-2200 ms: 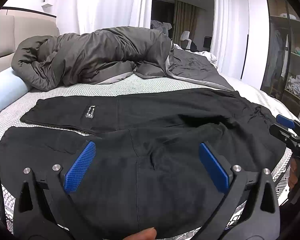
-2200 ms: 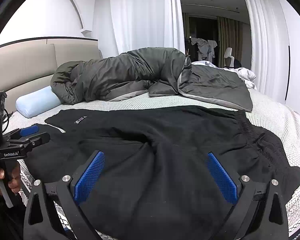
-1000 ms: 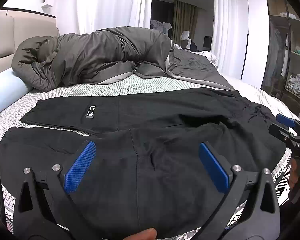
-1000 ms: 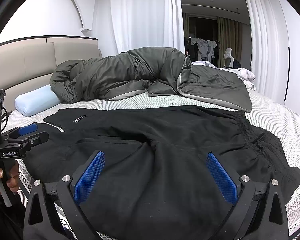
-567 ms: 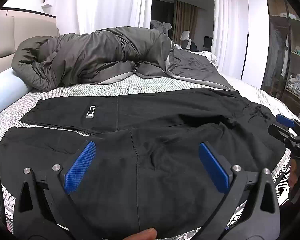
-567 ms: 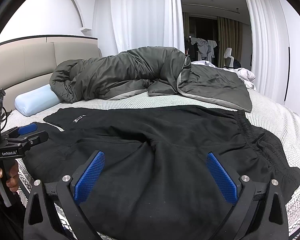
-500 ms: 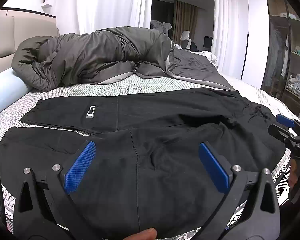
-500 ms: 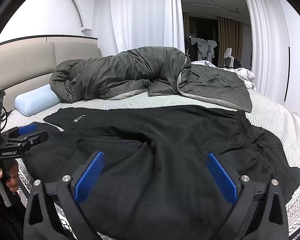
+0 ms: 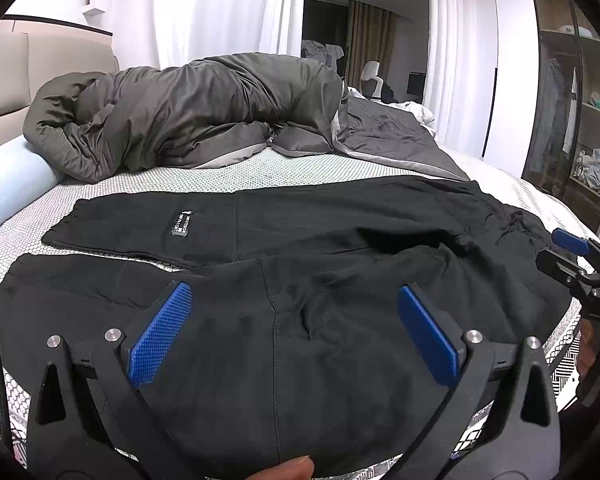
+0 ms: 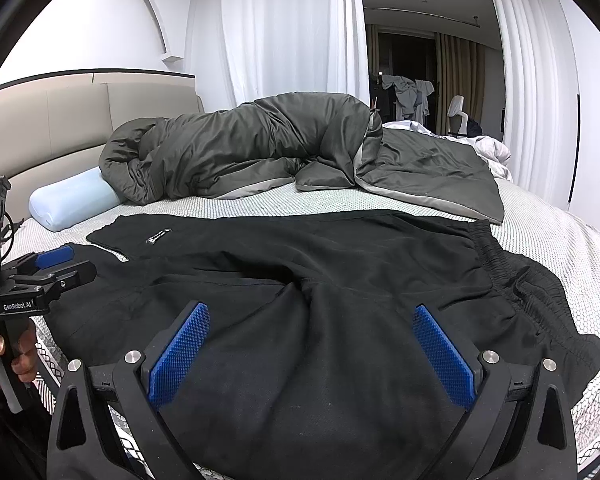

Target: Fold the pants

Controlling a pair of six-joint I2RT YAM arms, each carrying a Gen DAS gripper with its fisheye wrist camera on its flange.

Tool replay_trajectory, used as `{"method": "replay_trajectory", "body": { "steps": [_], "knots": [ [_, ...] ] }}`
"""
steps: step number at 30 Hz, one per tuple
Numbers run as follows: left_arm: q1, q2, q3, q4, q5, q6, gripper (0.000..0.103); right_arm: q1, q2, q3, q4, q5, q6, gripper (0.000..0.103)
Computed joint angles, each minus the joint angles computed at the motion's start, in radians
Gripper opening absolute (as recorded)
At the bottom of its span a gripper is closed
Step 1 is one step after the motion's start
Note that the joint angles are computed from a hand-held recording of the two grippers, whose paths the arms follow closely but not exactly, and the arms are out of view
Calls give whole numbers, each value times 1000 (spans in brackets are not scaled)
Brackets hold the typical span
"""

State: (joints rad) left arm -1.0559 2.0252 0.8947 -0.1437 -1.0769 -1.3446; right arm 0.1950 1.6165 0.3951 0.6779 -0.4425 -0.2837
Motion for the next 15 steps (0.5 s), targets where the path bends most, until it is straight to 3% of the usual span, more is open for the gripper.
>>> {"method": "replay_trajectory", "body": {
  "steps": [6, 15],
  "knots": [
    [1, 3, 4, 3, 8, 2, 102, -2, 10, -3, 15, 8, -12, 103],
    [21, -36, -41, 38, 58, 40, 102, -9, -3, 46, -74, 37, -8, 103]
  ]
}}
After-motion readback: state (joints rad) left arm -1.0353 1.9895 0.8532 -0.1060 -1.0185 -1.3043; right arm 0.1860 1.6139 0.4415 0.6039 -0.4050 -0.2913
